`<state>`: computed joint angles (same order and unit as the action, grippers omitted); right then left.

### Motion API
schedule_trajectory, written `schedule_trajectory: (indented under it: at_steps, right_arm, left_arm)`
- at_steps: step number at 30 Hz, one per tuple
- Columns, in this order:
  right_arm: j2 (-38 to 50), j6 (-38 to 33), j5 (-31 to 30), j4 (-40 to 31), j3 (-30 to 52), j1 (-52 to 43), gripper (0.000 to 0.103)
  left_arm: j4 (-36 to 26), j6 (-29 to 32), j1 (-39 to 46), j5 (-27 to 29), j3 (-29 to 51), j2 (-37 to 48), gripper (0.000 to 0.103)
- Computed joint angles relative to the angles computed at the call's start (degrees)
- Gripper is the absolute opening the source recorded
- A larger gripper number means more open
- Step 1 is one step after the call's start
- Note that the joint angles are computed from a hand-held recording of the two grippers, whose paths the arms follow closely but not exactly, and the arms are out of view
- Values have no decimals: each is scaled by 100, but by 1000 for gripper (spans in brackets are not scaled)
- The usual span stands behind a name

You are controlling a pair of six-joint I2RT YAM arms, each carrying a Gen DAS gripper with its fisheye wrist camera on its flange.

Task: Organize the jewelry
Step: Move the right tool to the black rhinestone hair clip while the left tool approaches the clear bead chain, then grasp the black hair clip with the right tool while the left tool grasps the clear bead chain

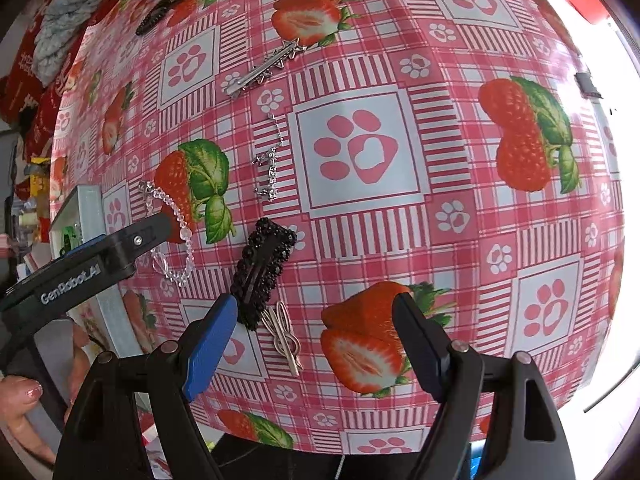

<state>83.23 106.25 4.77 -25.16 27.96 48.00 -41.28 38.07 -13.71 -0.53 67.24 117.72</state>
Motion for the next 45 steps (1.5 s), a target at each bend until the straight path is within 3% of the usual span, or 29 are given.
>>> schedule_trajectory:
  at_steps: [2, 10, 15, 18, 22, 27, 30, 32, 35, 41, 45]
  right_arm:
    - [234, 85, 8, 84, 96, -3, 82]
    - [1518, 122, -9, 266, 873, -70, 82]
    - [2247, -189, 104, -284, 1687, -178, 79]
    - [2577, -406, 145, -762, 2143, -238, 71]
    - [2929, -702, 202, -1313, 2678, -273, 46]
    - [2856, -988, 186, -1234, 2696, -379, 43]
    - [2262, -898, 181, -921, 2097, -388, 36]
    - [1886, -814, 156, -753, 1765, -395, 36]
    - [1508, -835, 153, -675, 1486, -467, 36]
    - [695, -886, 164, -457, 947, -561, 36]
    - [-36, -1004, 163, -683, 652, -602, 36]
  left_arm:
    - [126, -131, -53, -104, 41, 150, 95]
    - [303, -117, -39, -139, 298, 537, 95]
    - [113, -136, -47, -151, 622, 692, 95]
    - [122, -107, -20, -174, 580, 671, 95]
    - [130, -73, 41, -152, 557, 697, 90]
    - [77, 195, 137, -110, 329, 451, 74]
    - [101, 266, 74, -73, 156, 286, 58]
    - [167, 386, 57, -24, 7, 146, 32]
    - [234, 547, 5, -16, -215, -17, 14]
    - [-70, 705, 84, 300, -412, -442, 13]
    - [-428, 844, 287, 486, -302, -691, 13]
